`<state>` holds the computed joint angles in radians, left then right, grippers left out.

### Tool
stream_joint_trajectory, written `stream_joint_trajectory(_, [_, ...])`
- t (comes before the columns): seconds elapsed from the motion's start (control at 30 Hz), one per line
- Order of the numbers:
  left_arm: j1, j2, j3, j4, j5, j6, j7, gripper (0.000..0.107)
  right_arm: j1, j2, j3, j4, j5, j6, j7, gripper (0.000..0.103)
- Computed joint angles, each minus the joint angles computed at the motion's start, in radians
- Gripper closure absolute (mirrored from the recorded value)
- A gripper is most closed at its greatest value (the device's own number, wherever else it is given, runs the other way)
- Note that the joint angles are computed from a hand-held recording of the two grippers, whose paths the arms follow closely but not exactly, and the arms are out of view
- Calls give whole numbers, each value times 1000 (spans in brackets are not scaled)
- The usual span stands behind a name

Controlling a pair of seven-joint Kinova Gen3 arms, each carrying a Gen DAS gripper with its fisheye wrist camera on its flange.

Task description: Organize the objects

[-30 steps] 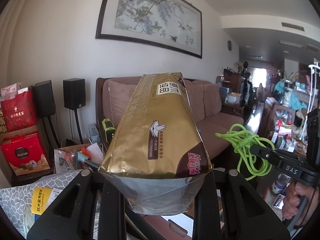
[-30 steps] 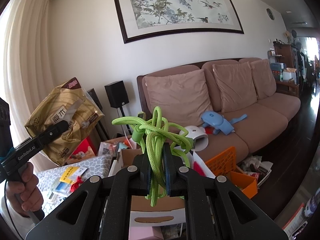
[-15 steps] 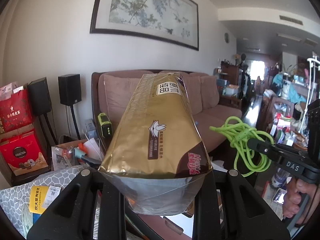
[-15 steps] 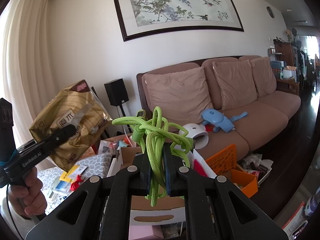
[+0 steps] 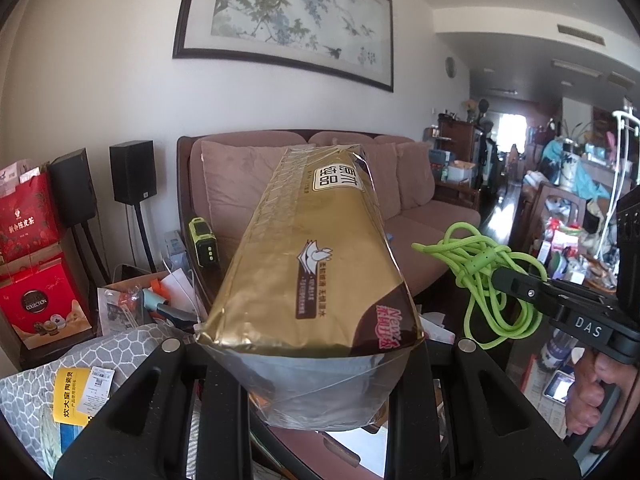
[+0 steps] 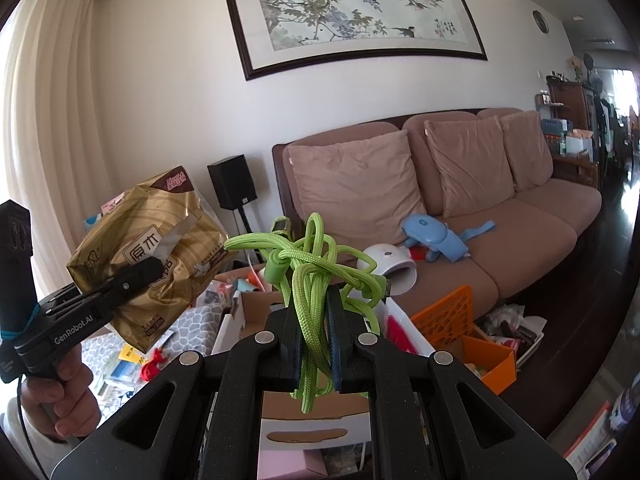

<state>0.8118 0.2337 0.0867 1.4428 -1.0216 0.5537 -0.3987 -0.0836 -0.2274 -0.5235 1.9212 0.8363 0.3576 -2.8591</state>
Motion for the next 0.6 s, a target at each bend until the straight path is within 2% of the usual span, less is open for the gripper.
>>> stream_joint_trajectory(0.6, [3,25,-13,-29,73,-10,-67,83,-34,24,32,-6,-8,2,8,94])
